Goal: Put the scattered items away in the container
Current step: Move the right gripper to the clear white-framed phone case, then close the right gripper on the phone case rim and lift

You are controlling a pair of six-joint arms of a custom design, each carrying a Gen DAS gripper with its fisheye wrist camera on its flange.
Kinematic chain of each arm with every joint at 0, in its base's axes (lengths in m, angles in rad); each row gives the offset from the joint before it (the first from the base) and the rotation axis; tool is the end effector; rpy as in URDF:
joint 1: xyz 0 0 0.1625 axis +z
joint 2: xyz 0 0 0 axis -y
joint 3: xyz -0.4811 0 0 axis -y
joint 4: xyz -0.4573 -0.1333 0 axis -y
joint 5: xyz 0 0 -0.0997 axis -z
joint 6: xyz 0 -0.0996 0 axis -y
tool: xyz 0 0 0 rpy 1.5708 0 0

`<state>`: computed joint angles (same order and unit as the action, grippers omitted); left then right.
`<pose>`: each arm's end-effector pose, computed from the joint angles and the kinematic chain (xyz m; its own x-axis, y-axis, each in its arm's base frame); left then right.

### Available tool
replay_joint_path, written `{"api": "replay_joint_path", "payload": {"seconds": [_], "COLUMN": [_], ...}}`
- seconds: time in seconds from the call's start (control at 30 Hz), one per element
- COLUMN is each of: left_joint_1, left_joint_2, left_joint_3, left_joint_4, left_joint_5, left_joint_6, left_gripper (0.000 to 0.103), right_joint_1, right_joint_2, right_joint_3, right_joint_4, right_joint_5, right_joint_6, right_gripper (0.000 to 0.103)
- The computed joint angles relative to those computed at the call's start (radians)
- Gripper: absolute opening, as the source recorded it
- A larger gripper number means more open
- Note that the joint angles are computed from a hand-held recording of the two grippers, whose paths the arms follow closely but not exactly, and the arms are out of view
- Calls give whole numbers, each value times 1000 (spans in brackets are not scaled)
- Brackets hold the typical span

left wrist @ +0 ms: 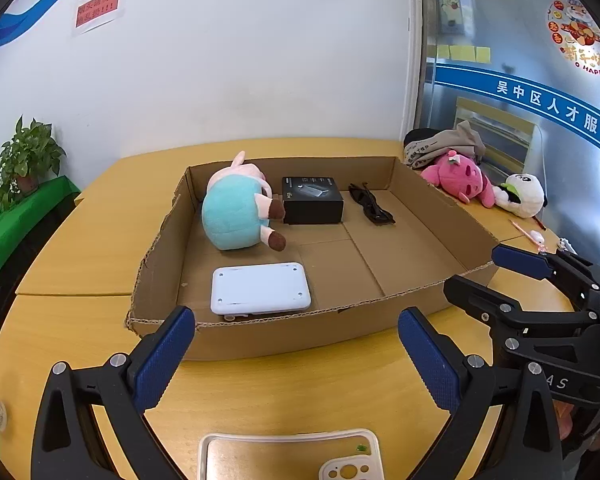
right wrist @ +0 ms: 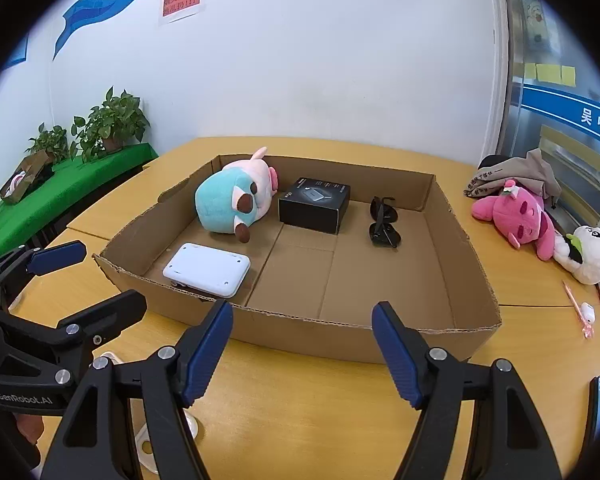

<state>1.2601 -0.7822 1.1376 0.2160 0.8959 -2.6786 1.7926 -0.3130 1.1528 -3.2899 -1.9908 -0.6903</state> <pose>-0.0527 -0.8039 0.2166 -0.7350 -0.0042 -0.6780 0.5517 0.5776 -0.6017 0.2877 -0.8543 -0.0110 -0.6507 -0.3147 0.6910 -0.7193 0.5468 -0.4284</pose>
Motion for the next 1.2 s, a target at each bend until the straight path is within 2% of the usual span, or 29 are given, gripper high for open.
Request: {"api": "replay_joint_path", "payload": {"seconds": [0.77,1.07,1.2], "left_joint_1": [17,71,94], "left_joint_2": [-18,-42,-45], "left_joint_3": [23,57,76], "left_joint_4": [14,116,138], "left_joint_5": [8,14,-17], "left_joint_6": [-44,-142,-182], "left_gripper": [103,103,103], "right_joint_1": [-8,-40,-48], "right_joint_2": [-16,-62,-51], "right_joint_3": [31,129,128], "right_joint_4": [45,267,377], "right_joint_5": [29,92,83], "right_joint_6": [22,72,110], "right_gripper": [72,72,72]}}
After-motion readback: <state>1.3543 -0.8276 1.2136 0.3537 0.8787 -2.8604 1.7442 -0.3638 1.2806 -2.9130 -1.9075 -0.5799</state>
